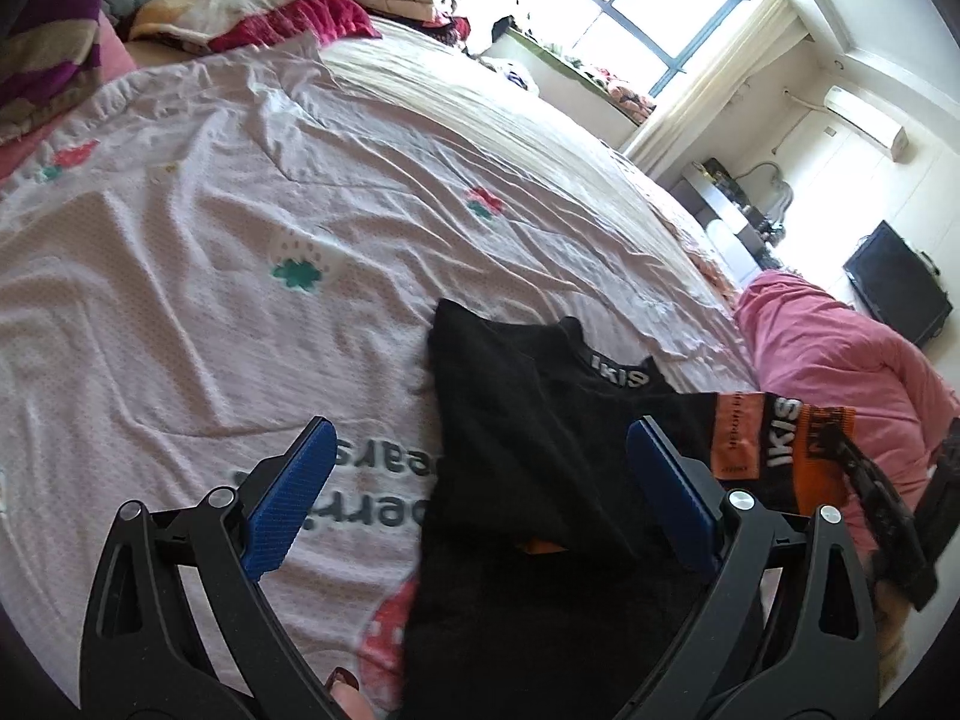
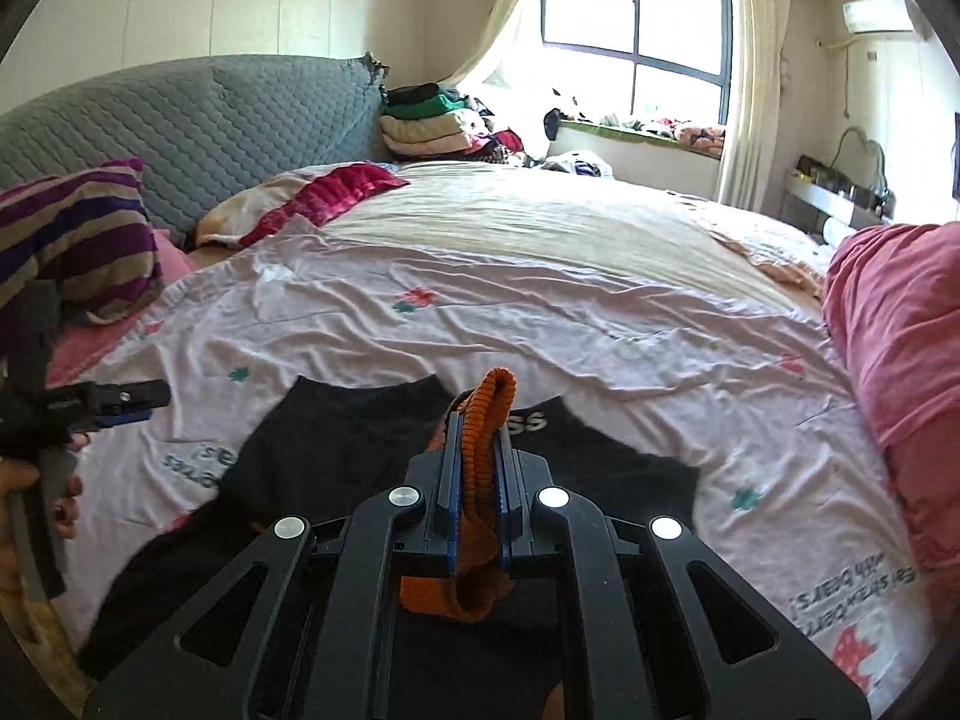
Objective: Fold small clothes
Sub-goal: 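Grasp an orange cuff on the folded shirt with the right tool, then lay the orange cuff flat on the shirt body and open the right tool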
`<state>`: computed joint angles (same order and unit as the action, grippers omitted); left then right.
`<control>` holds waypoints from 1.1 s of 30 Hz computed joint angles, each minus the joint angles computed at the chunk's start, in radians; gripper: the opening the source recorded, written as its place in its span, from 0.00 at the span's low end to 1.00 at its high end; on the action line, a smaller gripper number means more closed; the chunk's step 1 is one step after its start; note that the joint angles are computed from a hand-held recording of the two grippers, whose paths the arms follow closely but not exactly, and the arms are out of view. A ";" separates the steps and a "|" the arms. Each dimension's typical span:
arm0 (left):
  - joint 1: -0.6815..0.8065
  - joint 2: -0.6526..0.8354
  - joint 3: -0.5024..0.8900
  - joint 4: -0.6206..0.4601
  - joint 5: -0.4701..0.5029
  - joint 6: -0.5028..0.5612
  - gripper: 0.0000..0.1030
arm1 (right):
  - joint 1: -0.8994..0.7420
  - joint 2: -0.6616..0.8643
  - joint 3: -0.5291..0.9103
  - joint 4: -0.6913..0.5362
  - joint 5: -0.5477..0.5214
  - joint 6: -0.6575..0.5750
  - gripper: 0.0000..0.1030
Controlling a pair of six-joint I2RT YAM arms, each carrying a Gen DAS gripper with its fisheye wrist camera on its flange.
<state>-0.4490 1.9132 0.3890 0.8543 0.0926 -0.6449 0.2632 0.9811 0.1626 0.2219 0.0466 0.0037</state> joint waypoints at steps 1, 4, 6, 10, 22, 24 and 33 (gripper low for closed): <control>-0.011 0.002 0.008 -0.006 -0.009 -0.001 0.86 | -0.030 0.028 -0.004 0.028 -0.019 -0.017 0.08; -0.059 0.010 0.058 -0.063 -0.048 0.016 0.77 | -0.087 0.069 -0.008 0.062 -0.052 -0.052 0.08; -0.081 0.025 0.103 -0.107 -0.062 0.027 0.73 | -0.113 0.081 -0.014 0.082 -0.062 -0.069 0.08; -0.121 0.072 0.206 -0.189 -0.100 0.071 0.60 | -0.187 0.128 -0.026 0.141 -0.108 -0.111 0.08; -0.174 0.264 0.388 -0.277 -0.126 0.122 0.52 | -0.289 0.365 -0.062 0.377 -0.198 -0.137 0.08; -0.177 0.273 0.398 -0.283 -0.128 0.125 0.51 | -0.307 0.422 -0.068 0.432 -0.210 -0.137 0.08; -0.198 0.308 0.436 -0.317 -0.148 0.149 0.51 | -0.363 0.610 -0.057 0.576 -0.249 -0.146 0.08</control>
